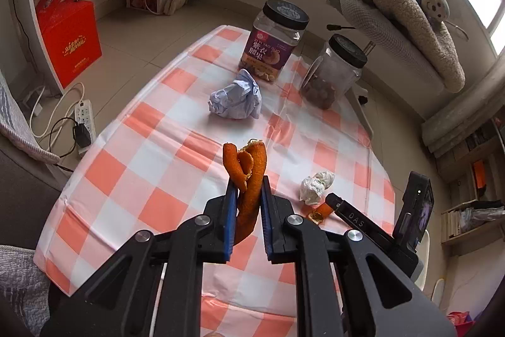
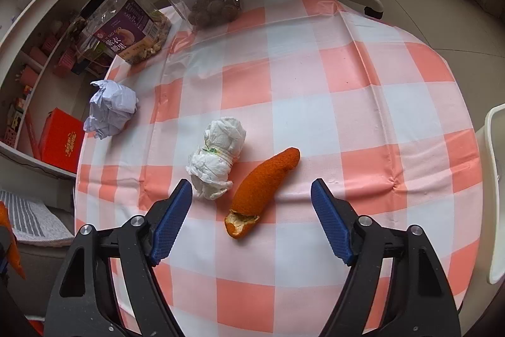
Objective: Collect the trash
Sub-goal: 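Grasp the small white tissue bundle with the right gripper while the left holds the peel, then carry the tissue bundle and orange peel over the white bin and release both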
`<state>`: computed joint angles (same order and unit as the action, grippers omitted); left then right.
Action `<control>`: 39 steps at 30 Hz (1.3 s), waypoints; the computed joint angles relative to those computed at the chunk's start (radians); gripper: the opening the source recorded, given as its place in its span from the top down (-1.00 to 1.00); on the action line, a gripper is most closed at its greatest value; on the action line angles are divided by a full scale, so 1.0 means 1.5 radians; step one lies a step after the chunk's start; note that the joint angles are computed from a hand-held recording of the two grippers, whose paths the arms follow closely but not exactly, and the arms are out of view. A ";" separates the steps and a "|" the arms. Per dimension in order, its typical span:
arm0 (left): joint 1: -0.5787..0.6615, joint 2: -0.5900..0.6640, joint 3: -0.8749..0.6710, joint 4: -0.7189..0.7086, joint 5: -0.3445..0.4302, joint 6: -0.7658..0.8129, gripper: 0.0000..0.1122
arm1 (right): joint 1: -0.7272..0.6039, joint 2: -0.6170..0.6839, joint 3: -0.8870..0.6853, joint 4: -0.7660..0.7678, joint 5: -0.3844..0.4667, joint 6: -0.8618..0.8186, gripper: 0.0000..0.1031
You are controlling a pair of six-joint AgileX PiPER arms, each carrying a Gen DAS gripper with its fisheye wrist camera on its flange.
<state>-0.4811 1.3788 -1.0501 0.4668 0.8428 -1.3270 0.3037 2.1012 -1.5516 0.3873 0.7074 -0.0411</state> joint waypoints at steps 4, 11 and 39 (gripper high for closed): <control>0.005 -0.044 -0.002 0.023 0.023 0.019 0.74 | 0.034 0.060 -0.095 -0.038 0.025 0.040 -0.41; 0.043 -0.059 0.021 0.000 0.028 0.039 0.74 | 0.090 0.142 -0.185 -0.133 0.041 0.079 0.28; -0.058 -0.004 -0.024 0.058 0.013 -0.035 0.74 | -0.003 -0.320 0.194 0.008 -0.114 -0.180 0.34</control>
